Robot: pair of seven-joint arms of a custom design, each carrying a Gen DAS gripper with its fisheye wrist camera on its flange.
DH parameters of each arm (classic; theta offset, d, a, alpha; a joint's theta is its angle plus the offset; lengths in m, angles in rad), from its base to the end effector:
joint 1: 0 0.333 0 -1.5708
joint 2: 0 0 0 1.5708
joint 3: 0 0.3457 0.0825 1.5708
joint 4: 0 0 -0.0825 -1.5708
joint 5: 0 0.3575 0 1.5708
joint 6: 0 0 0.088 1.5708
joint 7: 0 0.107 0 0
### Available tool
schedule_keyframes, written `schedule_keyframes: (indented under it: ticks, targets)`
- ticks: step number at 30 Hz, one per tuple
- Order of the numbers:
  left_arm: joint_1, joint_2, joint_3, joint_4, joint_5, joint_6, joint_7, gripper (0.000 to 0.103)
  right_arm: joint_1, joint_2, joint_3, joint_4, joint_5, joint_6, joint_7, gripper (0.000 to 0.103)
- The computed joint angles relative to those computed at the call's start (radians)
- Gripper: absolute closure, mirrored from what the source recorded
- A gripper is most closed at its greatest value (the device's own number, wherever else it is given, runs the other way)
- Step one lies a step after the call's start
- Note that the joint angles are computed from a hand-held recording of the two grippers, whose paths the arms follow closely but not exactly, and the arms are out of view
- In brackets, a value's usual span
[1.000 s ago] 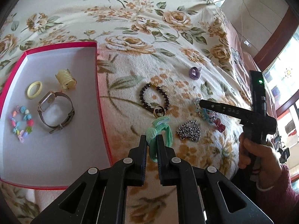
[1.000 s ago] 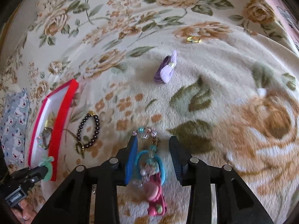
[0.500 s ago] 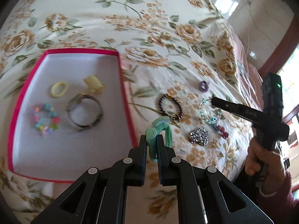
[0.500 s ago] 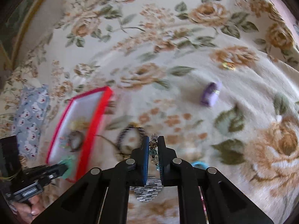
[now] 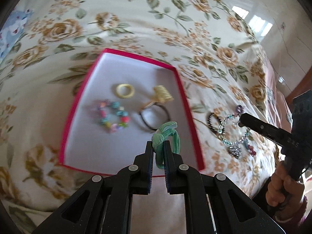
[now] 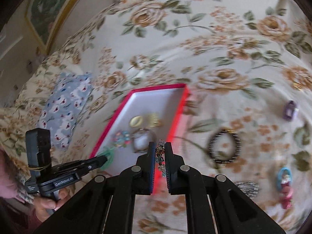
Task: Organize jewelry
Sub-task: 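Carry both items into the box and open both tools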
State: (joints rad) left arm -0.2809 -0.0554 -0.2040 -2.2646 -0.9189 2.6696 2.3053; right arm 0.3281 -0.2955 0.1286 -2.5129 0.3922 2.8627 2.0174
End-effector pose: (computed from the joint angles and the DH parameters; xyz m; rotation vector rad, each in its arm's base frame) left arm 0.4696 -0.2222 0.4695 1.5151 -2.5031 1.0879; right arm 0.4076 0.1811 0.5019 -1.4454 2.0118 -0.0415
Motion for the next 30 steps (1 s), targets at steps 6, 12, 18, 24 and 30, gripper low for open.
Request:
schedule_keyframes:
  ticks: [6, 12, 18, 24, 30]
  targets:
    - [0.023, 0.006, 0.011, -0.004, 0.051, 0.011, -0.051, 0.094, 0.086, 0.108, -0.021, 0.083, 0.107, 0.021, -0.111, 0.094]
    - [0.037, 0.025, 0.01, 0.012, 0.09, 0.026, -0.087, 0.094, 0.124, 0.2, -0.017, 0.154, 0.23, 0.019, -0.235, 0.094]
    - [0.052, 0.075, -0.006, 0.041, 0.194, 0.057, -0.171, 0.094, 0.12, 0.27, -0.002, 0.199, 0.336, 0.017, -0.33, 0.094]
    - [0.071, 0.137, -0.036, 0.077, 0.313, 0.084, -0.266, 0.094, 0.093, 0.303, 0.004, 0.193, 0.236, 0.008, -0.263, 0.094]
    - [0.092, 0.18, -0.067, 0.101, 0.404, 0.094, -0.347, 0.094, 0.078, 0.312, 0.0, 0.176, 0.158, 0.002, -0.205, 0.094]
